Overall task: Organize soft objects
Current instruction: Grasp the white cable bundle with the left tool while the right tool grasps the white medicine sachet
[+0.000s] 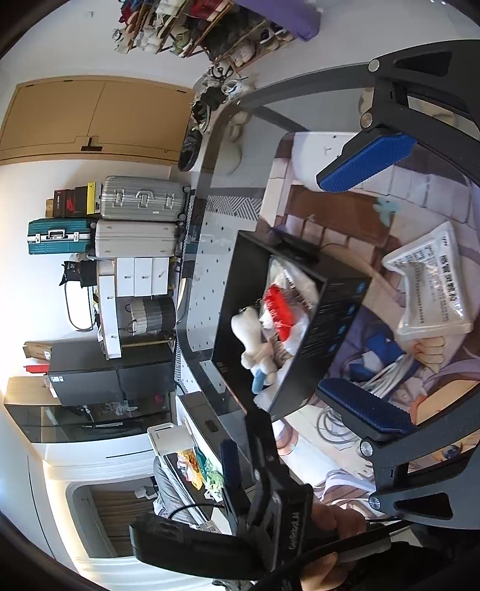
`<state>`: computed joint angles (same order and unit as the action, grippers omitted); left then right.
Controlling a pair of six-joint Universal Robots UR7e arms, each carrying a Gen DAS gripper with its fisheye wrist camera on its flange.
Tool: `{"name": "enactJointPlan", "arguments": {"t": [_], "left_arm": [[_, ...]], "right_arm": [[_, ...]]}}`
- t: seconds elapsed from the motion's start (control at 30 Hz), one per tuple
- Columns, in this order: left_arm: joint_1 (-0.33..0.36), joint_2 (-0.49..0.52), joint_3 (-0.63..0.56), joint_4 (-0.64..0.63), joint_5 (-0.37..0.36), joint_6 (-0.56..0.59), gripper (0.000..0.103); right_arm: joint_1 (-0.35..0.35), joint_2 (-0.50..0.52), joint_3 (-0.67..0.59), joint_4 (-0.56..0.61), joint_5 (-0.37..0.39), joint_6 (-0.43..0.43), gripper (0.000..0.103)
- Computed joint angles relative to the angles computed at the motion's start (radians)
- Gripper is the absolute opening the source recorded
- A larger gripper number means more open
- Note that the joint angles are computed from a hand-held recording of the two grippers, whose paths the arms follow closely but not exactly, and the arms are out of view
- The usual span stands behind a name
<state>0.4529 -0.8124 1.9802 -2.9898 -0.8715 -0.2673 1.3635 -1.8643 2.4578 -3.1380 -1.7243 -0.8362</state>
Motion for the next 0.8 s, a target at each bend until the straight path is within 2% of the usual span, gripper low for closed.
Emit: {"name": "enactJointPlan", "arguments": {"t": [0.33, 0.63, 0.8], "left_arm": [[-0.006, -0.032, 0.056, 0.002, 0.009, -0.028, 0.103], [-0.012, -0.044, 0.074, 0.024, -0.006, -0.033, 0.103], [-0.015, -0.052, 0.079, 0.044, -0.016, -0.032, 0.103]], "right_arm": [[-0.042, -0.065, 0.026, 0.037, 0.009, 0.000, 0.102], [-0.050, -0.085, 0.038, 0.065, -0.018, -0.008, 0.102], [-0.040, -0.079, 0.037, 0.089, -0.057, -0.026, 0.102]]}}
